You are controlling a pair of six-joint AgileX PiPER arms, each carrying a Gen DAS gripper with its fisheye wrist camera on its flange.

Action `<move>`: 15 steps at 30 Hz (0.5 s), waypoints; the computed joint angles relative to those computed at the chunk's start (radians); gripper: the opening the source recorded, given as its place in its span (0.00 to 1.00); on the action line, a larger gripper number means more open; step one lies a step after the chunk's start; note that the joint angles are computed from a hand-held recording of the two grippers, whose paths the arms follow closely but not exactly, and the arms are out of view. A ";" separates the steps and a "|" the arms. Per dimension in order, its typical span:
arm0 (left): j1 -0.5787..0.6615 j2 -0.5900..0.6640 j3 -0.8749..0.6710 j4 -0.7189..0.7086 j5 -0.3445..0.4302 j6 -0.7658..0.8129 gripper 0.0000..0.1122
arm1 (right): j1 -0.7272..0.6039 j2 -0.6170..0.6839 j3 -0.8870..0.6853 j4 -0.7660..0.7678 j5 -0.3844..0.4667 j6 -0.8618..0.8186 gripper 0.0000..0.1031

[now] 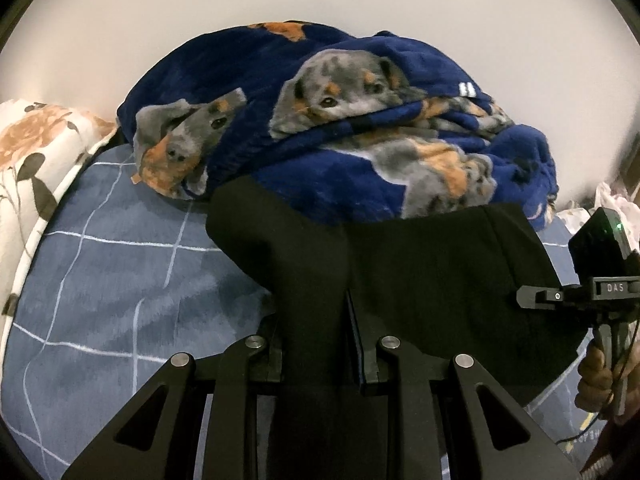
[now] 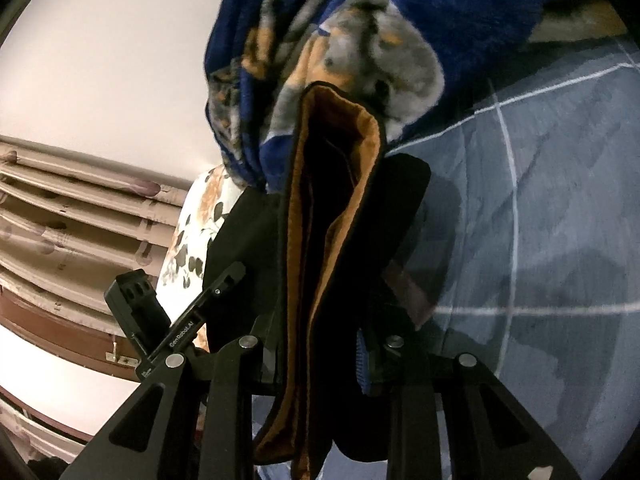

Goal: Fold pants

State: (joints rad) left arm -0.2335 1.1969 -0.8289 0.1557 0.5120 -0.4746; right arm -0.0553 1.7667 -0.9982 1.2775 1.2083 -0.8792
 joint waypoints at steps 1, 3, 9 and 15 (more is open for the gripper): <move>0.009 0.009 -0.002 0.004 -0.010 -0.002 0.20 | -0.003 0.008 -0.006 -0.001 0.002 -0.002 0.25; 0.036 0.024 -0.007 -0.019 -0.031 0.023 0.20 | -0.005 0.023 -0.022 -0.002 0.004 -0.005 0.25; 0.044 0.056 -0.025 0.034 -0.045 0.001 0.20 | -0.015 0.049 -0.055 -0.007 0.009 -0.008 0.25; 0.062 0.057 0.003 0.029 -0.070 -0.007 0.20 | -0.029 0.064 -0.048 0.005 0.005 -0.017 0.25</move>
